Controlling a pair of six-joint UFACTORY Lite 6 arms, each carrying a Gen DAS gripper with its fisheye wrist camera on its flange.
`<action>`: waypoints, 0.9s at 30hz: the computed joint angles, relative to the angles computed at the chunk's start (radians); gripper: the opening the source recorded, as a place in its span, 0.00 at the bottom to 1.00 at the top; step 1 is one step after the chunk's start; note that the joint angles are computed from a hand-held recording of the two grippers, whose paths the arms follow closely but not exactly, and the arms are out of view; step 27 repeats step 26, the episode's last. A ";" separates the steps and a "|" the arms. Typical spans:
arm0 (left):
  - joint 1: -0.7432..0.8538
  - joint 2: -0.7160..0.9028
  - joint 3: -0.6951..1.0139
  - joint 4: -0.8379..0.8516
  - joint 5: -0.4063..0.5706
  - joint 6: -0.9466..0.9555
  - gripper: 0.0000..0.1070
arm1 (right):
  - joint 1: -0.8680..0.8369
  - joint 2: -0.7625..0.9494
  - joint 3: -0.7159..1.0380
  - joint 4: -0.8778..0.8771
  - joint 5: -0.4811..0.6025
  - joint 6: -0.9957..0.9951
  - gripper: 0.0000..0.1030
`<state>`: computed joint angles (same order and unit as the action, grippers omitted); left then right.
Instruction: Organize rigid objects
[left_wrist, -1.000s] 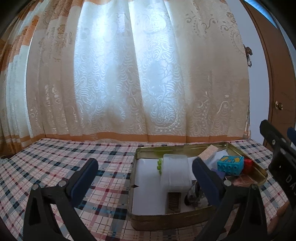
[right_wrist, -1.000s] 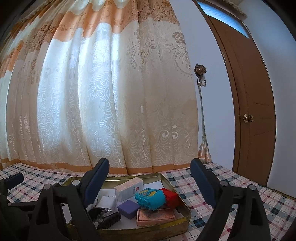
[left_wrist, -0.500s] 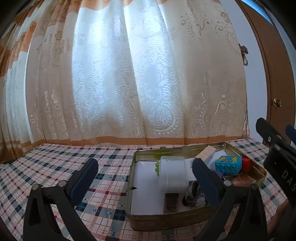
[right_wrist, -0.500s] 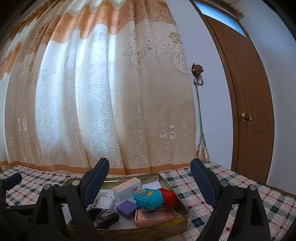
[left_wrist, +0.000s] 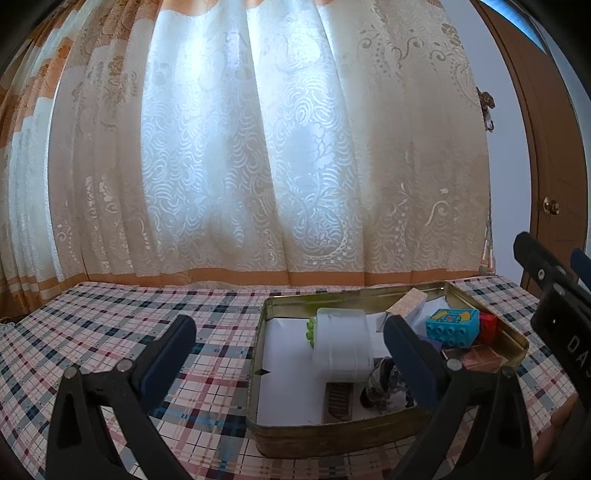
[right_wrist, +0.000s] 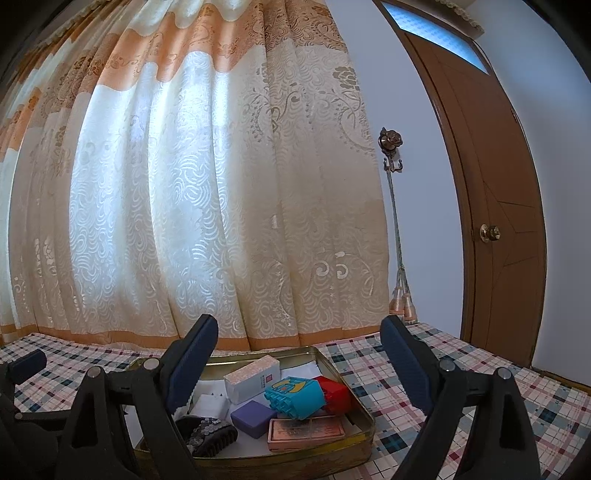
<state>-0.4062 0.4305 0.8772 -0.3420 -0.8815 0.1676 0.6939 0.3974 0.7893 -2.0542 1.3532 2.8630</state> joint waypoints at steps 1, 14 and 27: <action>0.000 -0.002 -0.004 0.006 -0.003 -0.006 0.96 | 0.000 0.000 0.000 0.000 -0.001 0.000 0.89; 0.023 -0.012 -0.015 0.123 0.014 -0.100 0.96 | 0.002 0.003 0.006 0.005 -0.003 -0.003 0.89; 0.007 -0.001 0.005 0.056 0.028 -0.054 0.96 | -0.011 0.000 0.005 -0.005 -0.027 0.005 0.89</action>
